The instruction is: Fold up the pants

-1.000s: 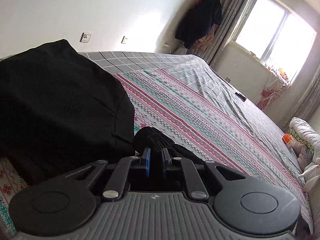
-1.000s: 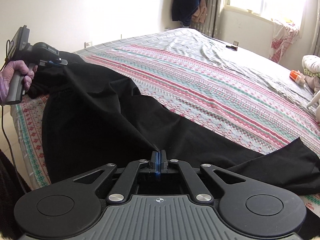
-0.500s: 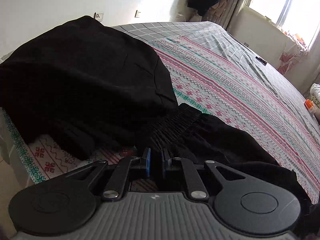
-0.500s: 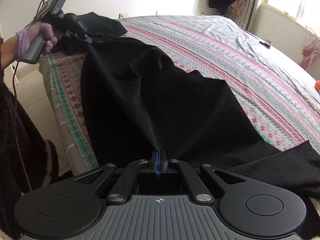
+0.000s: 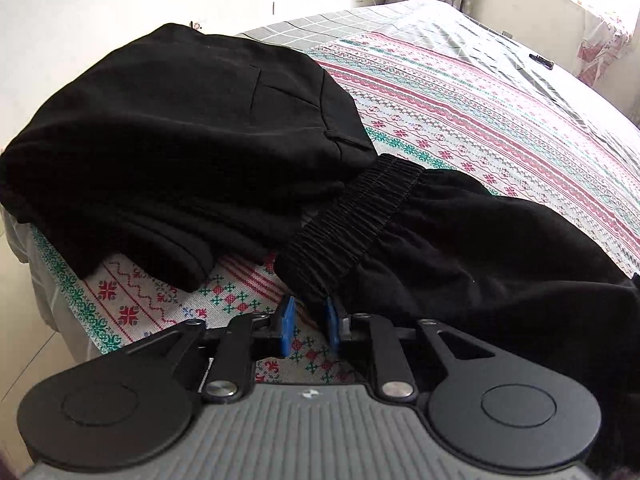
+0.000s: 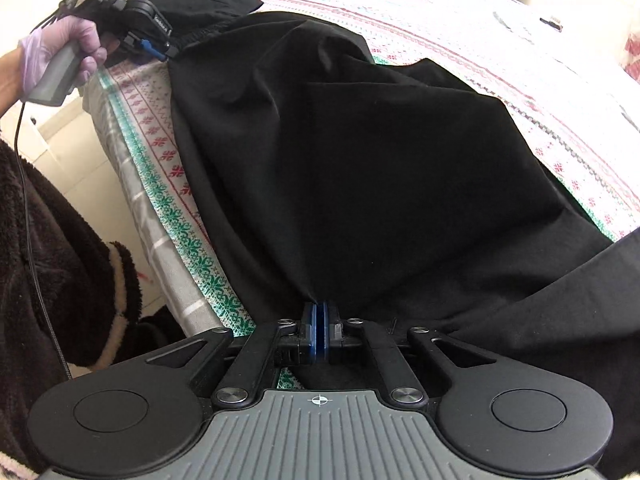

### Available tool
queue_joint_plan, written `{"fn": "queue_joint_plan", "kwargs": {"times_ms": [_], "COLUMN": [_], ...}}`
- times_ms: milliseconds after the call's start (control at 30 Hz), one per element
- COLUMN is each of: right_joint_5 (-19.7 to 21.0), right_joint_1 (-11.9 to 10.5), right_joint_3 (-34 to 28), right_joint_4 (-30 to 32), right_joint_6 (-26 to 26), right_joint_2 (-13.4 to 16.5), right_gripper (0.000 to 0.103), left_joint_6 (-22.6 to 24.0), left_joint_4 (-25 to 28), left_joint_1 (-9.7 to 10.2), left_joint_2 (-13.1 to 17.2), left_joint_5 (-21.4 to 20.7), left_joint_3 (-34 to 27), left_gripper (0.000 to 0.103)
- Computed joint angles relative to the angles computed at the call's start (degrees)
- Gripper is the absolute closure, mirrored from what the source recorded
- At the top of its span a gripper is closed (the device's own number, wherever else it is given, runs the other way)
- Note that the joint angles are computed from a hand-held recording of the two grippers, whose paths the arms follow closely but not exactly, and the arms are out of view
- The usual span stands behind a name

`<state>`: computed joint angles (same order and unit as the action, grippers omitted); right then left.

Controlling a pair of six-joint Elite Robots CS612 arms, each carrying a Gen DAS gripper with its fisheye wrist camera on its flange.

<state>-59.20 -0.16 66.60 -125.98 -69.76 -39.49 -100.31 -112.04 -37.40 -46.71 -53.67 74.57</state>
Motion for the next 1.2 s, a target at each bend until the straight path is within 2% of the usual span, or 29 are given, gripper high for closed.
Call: {"fn": "queue_joint_plan", "kwargs": {"times_ms": [33, 67, 100, 133, 200, 300, 433, 533, 633, 700, 767, 867, 967, 1033, 1133, 1200], "right_joint_5": [0.4, 1.0, 1.8, 2.7, 4.1, 3.6, -0.2, -1.1, -0.4, -0.7, -1.2, -2.1, -2.9, -5.2, -8.6, -9.9], "right_joint_1": [-0.2, -0.5, -0.8, -1.1, -1.8, -2.4, -2.4, -2.6, -2.7, -2.5, -2.3, -1.9, -1.4, -1.0, -0.6, -0.7], "right_joint_3": [-0.4, -0.7, -0.7, -0.8, -1.3, -2.9, -6.0, -9.4, -12.7, -14.1, -15.1, -17.2, -19.5, -19.7, -19.8, -19.6], "right_joint_4": [0.4, 0.0, -1.0, -2.3, -5.0, -9.1, -14.4, -13.7, -12.1, -11.9, -12.2, -11.1, -7.5, -6.9, -5.7, -5.7], "right_joint_6": [0.7, 1.5, 2.8, 4.4, 8.1, 15.1, 24.3, 29.6, 31.8, 32.5, 33.3, 34.2, 33.8, 33.0, 33.2, 33.7], "right_joint_2": [0.1, 0.1, 0.1, 0.2, 0.5, 1.5, 3.7, 5.5, 7.1, 7.8, 8.5, 9.5, 10.7, 10.9, 11.1, 11.1], "right_gripper": [0.087, 0.083, 0.071, 0.055, 0.042, 0.042, 0.042, 0.042, 0.042, 0.042, 0.039, 0.039, 0.039, 0.039, 0.039, 0.039], "left_joint_6": [-0.9, -1.3, -1.3, -0.6, 1.6, 7.6, 18.9, 29.5, 38.5, 44.7, 51.5, 58.3, 59.4, 59.2, 60.1, 61.6], "left_joint_4": [2.0, 2.7, 2.5, 1.4, -1.2, -6.8, -14.8, -20.3, -24.3, -27.6, -30.4, -28.7, -22.1, -18.9, -15.9, -14.7], "left_joint_1": [-0.32, -0.66, -1.09, -1.48, -2.10, -2.69, -3.11, -2.77, -1.68, -0.59, 0.88, 2.96, 4.63, 5.41, 6.04, 6.30], "left_joint_2": [0.0, -0.1, -0.3, -0.4, -0.5, 0.5, 3.5, 6.4, 9.3, 11.1, 13.3, 17.0, 21.1, 23.4, 26.0, 27.4], "left_joint_5": [0.8, 1.8, 3.2, 4.6, 6.5, 8.2, 9.7, 10.2, 9.1, 6.4, 1.2, -6.6, -13.5, -16.9, -20.7, -22.1], "left_joint_3": [-0.6, -0.8, -0.7, -0.4, -0.2, -1.2, -4.6, -8.5, -13.3, -16.3, -20.2, -26.8, -34.8, -39.0, -43.5, -45.7], "left_gripper": [0.043, 0.033, 0.026, 0.024, 0.019, 0.015, 0.010, 0.008, 0.008, 0.008, 0.008, 0.009, 0.018, 0.021, 0.028, 0.040]}}
